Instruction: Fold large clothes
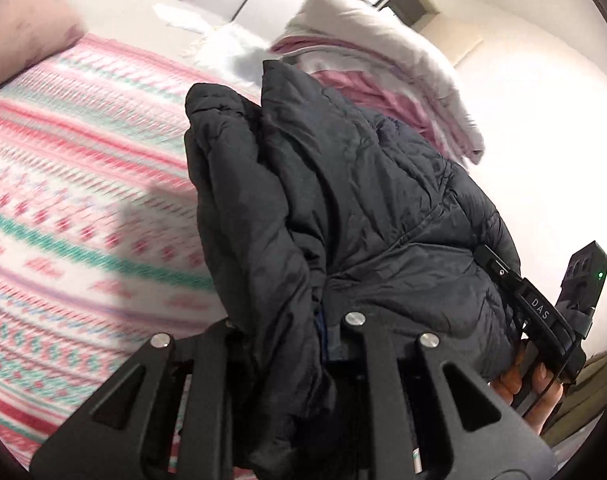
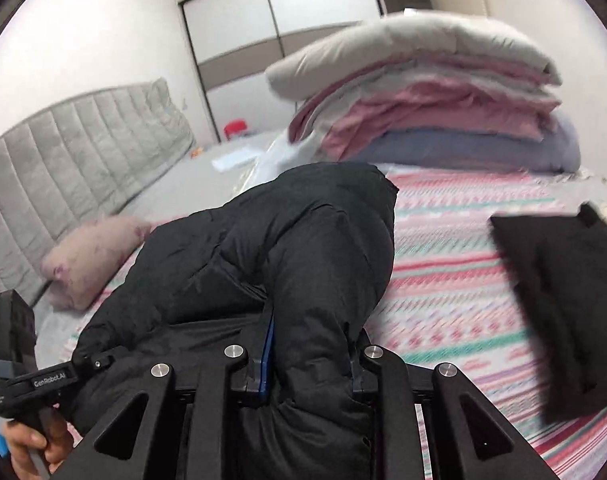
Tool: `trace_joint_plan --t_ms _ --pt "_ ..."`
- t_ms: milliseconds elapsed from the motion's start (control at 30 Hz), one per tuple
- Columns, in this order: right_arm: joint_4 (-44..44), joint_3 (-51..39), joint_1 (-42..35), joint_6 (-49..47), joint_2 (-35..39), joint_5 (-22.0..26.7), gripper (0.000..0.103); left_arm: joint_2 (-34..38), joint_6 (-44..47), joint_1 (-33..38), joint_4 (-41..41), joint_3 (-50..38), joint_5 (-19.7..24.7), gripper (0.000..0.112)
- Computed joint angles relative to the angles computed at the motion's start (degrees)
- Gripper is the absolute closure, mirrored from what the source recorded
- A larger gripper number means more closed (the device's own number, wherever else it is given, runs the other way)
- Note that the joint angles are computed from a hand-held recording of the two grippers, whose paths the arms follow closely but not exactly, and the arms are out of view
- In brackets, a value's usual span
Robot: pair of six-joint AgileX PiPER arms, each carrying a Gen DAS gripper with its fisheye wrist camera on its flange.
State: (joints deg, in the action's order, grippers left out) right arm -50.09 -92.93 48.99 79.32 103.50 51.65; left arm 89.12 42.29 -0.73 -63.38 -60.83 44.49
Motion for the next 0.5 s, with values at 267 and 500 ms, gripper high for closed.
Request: trace_joint_plan --t_ms 267,500 --pt "-3.4 10.5 -6.3 -9.6 -15.3 0.5 0.080 4.4 -1.4 -17.0 -8.2 -8.6 -8.1 0.094" --pt "-2.4 14.0 -18.6 -27.7 -30.8 0.9 0.080 16.7 -12.5 -33.9 -1.6 -31.2 -15.1 0.094"
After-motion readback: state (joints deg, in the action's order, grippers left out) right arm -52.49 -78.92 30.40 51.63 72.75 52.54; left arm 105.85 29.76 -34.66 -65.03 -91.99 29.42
